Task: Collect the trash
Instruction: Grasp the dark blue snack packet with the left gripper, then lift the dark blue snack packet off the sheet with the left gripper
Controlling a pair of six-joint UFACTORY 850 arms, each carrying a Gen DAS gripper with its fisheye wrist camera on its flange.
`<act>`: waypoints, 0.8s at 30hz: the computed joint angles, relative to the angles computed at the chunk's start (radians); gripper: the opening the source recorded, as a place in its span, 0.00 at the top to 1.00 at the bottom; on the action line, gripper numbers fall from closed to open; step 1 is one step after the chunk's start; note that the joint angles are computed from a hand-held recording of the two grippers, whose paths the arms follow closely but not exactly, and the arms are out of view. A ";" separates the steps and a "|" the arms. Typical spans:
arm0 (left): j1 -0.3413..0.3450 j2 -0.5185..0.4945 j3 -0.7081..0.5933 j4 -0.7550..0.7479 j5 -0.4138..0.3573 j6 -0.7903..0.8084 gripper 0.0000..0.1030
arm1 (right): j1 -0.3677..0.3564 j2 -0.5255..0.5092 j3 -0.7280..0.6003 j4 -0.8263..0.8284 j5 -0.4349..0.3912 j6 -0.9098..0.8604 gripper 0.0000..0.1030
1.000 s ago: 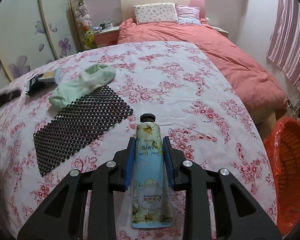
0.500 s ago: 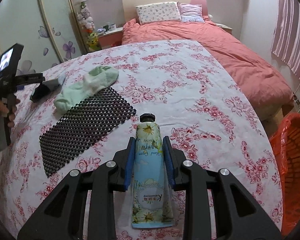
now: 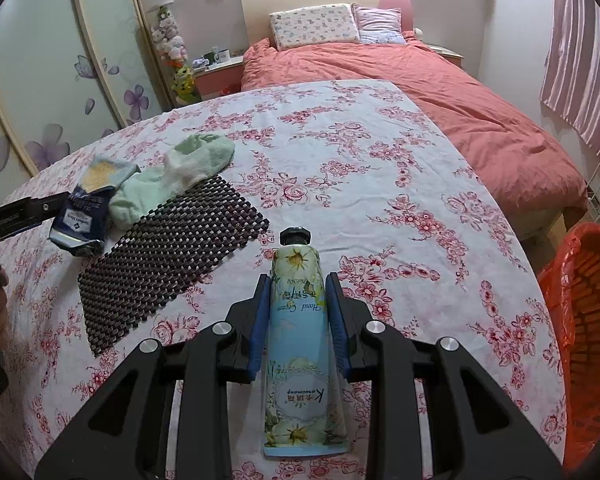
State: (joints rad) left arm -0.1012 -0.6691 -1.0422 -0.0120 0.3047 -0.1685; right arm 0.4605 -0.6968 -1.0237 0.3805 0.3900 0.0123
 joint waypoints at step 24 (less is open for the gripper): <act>-0.126 -0.030 -0.018 -0.533 0.018 0.402 0.16 | -0.001 -0.002 -0.002 -0.017 0.000 0.020 0.72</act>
State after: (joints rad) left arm -0.2268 -0.6990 -1.0607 -0.5449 0.3224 0.2336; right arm 0.4595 -0.6991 -1.0261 0.3635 0.3901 0.0327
